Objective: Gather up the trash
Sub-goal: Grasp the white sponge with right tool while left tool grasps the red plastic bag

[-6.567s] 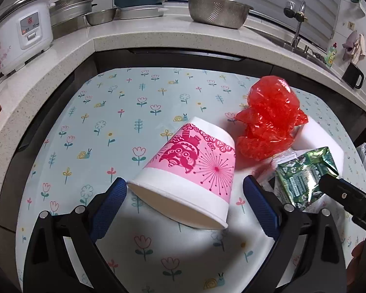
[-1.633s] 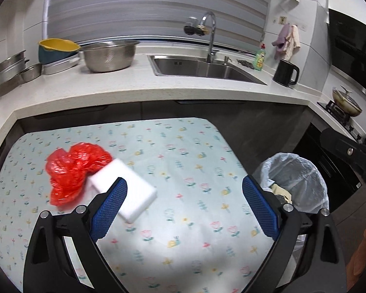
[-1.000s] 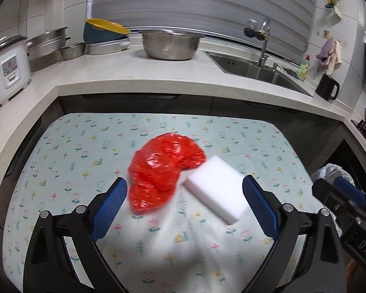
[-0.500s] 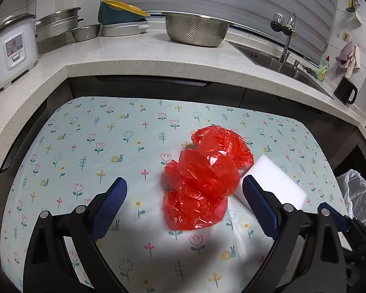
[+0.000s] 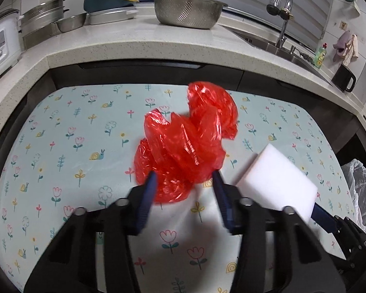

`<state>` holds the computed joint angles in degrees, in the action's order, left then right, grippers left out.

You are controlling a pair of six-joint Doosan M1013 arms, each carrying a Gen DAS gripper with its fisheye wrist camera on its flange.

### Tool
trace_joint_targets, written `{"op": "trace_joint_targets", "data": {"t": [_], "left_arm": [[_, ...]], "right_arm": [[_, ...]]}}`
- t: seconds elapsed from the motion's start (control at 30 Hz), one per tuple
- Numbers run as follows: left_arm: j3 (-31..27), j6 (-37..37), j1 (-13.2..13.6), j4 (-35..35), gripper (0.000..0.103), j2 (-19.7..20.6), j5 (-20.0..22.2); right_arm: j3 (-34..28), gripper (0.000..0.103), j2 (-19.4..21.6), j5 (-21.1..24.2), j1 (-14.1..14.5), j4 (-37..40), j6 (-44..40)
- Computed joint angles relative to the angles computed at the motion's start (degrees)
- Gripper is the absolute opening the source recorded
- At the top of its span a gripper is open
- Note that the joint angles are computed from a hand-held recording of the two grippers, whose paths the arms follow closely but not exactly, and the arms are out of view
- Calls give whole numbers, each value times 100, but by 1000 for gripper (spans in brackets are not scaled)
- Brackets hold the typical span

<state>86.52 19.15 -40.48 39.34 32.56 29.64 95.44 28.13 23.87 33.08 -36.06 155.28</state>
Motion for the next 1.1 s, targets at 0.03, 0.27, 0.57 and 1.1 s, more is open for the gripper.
{"op": "trace_joint_targets", "data": {"t": [0.03, 0.27, 0.57, 1.1], "left_arm": [[-1, 68, 2, -50, 26, 6, -9], [88, -88, -71, 209, 5, -55, -14], [99, -438, -261, 584, 3, -245, -63], [-222, -499, -752, 858, 4, -378, 173]], "right_arm": [[10, 56, -3, -17, -3, -17, 7], [150, 52, -111, -137, 19, -408, 374], [409, 52, -479, -214, -41, -1343, 1409], [1269, 53, -1462, -108, -336, -2848, 3068]]}}
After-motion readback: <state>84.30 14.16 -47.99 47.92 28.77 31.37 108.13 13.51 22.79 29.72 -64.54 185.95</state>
